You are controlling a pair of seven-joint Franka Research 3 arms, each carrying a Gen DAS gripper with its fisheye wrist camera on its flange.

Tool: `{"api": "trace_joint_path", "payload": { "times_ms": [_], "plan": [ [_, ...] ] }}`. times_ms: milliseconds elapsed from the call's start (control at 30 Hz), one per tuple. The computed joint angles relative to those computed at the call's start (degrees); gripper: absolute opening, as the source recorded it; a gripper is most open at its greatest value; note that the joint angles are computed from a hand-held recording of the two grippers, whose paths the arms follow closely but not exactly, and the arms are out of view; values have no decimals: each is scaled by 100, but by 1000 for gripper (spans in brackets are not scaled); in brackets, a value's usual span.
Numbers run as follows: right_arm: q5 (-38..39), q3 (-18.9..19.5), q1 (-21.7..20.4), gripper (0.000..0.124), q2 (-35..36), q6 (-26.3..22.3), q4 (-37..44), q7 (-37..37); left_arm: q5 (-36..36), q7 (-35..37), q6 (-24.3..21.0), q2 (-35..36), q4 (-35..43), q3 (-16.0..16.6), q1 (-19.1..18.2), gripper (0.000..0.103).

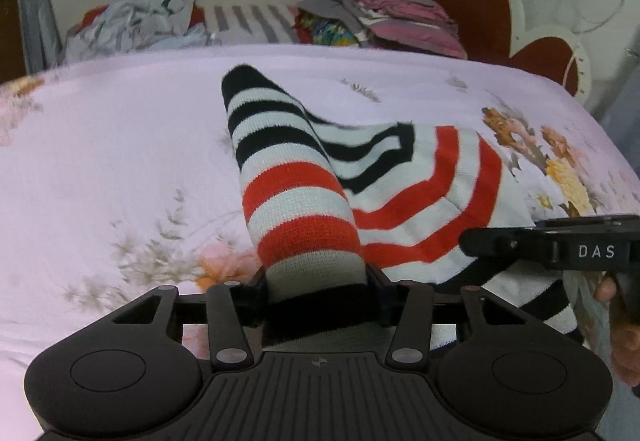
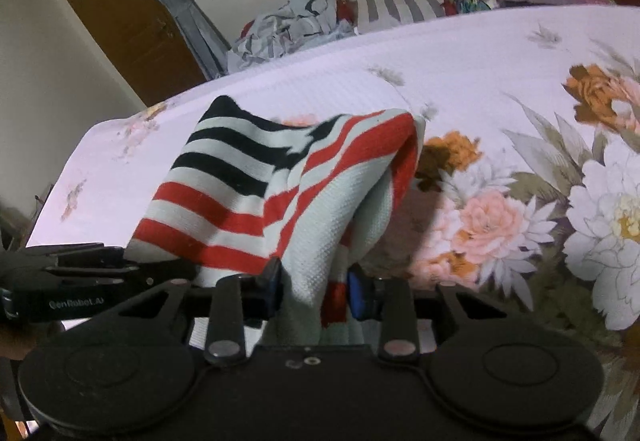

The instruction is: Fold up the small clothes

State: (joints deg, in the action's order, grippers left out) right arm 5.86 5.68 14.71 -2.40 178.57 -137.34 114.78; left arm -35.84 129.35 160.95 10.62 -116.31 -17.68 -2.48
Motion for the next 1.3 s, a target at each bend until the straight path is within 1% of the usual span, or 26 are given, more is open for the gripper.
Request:
{"api": "trace_joint_path", "payload": {
  "times_ms": [67, 133, 167, 233, 367, 500, 600, 733, 800, 867, 900, 933, 967, 1000, 1033, 1100, 1167, 1233, 1300],
  "plan": [
    [-1204, 200, -223, 32, 81, -96, 167, 1086, -336, 405, -102, -162, -104, -29, 163, 48],
    [-2042, 233, -193, 32, 175, -195, 375, 1891, -738, 851, -197, -315, -197, 56, 271, 48],
    [-2417, 205, -113, 32, 256, -252, 521, 2246, -912, 1040, -264, -375, -234, 135, 309, 48],
    [-2902, 119, 128, 32, 448, -373, 844, 2740, -1218, 1417, -404, -481, -296, 339, 398, 48],
    [-3301, -75, 745, 32, 1082, -688, 1768, 3124, -1472, 1886, -687, -549, -280, 752, 591, 48],
    [-3256, -258, 1319, 32, 1880, -970, 2827, 3113, -1483, 2198, -902, -434, -105, 1048, 880, 48],
    [-3006, -384, 1629, 32, 2450, -1133, 3566, 2985, -1472, 2331, -1111, -216, 143, 1152, 1153, 48],
    [-2728, -693, 2045, 32, 3061, -1401, 4394, 2925, -1446, 2405, -1349, 182, 544, 1118, 1486, 48],
    [-2575, -858, 2200, 32, 3237, -1488, 4595, 2929, -1403, 2385, -1459, 422, 766, 1047, 1622, 48],
    [-2425, -1046, 2337, 32, 3358, -1584, 4685, 2960, -1313, 2337, -1532, 636, 921, 961, 1721, 49],
    [-2382, -1170, 2459, 32, 3347, -1631, 4630, 3093, -1192, 2183, -1607, 776, 1024, 948, 1753, 52],
    [-2252, -1198, 2465, 32, 3340, -1594, 4537, 3204, -1214, 2113, -1696, 877, 1092, 903, 1849, 58],
    [-2099, -1182, 2433, 32, 3317, -1511, 4415, 3277, -1384, 2111, -1787, 956, 1134, 822, 1980, 61],
    [-1983, -1192, 2421, 32, 3301, -1472, 4315, 3332, -1545, 2077, -1914, 1057, 1199, 768, 2108, 68],
    [-1892, -1202, 2417, 32, 3302, -1382, 4231, 3370, -1636, 2047, -1963, 1094, 1185, 726, 2175, 71],
    [-1791, -1314, 2503, 32, 3319, -1191, 4122, 3495, -1927, 2320, -2034, 1178, 1173, 619, 2345, 72],
    [-1727, -1441, 2614, 32, 3354, -1141, 4112, 3604, -2044, 2476, -2007, 1212, 1167, 576, 2370, 72],
    [-1736, -1513, 2691, 33, 3379, -1188, 4150, 3591, -1935, 2415, -2109, 1259, 1258, 605, 2359, 73],
    [-1696, -1438, 2641, 34, 3333, -1361, 4203, 3426, -1749, 2362, -2135, 1191, 1297, 648, 2345, 73]
  ]
}}
